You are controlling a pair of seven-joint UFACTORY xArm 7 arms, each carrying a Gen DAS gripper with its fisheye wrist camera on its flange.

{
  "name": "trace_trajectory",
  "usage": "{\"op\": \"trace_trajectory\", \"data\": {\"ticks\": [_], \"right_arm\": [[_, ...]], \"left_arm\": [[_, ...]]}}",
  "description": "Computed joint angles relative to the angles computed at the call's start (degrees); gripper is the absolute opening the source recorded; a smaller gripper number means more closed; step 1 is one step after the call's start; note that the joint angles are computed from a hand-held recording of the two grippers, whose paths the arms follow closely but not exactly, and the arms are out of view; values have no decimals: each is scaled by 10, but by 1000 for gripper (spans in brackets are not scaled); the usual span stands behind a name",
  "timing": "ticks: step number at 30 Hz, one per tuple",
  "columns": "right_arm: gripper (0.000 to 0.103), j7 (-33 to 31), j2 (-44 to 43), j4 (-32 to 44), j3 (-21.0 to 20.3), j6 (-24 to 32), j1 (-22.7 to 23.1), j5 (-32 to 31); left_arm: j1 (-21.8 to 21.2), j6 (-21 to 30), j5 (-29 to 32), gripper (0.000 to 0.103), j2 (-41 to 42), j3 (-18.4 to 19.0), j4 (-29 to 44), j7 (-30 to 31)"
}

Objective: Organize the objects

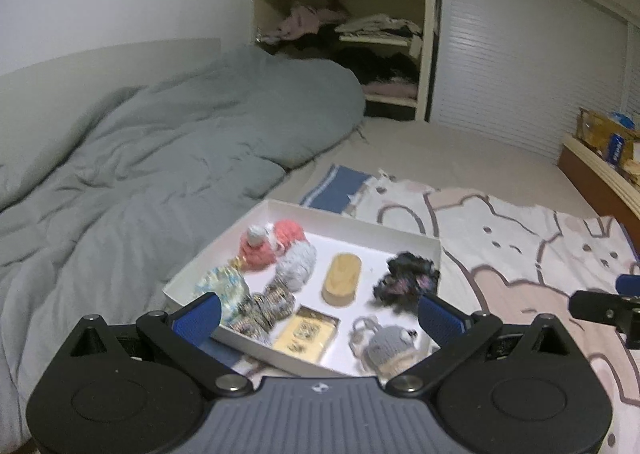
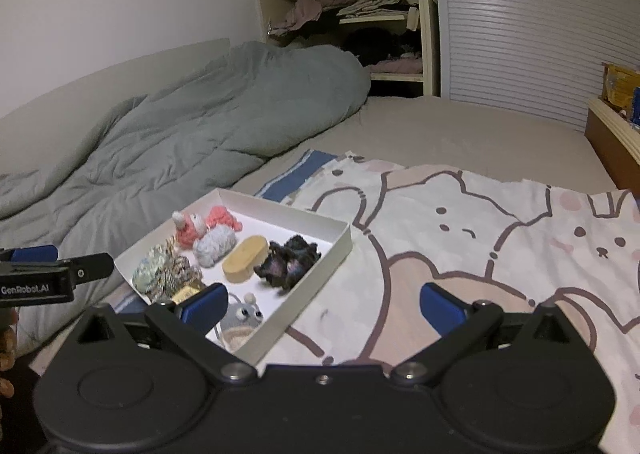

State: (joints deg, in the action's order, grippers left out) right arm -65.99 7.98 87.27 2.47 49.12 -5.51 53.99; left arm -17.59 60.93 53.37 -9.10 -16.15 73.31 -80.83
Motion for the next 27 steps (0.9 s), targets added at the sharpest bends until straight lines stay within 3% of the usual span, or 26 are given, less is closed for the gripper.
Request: {"op": "trace_trajectory", "data": {"ticks": [11,16,27], "right_arm": [[103,-30,-9,-29,-3,-15,1,8],[103,-45,-6,-34,-4,-24,1,7],[103,-47,-4,-34,-3,-30,-2,6]], "left_arm": [[-27,32,23,103,19,-12,4,-7],[-35,41,5,103,27,-4,13,-5],[-43,37,2,103,29,2,11,-3]]}}
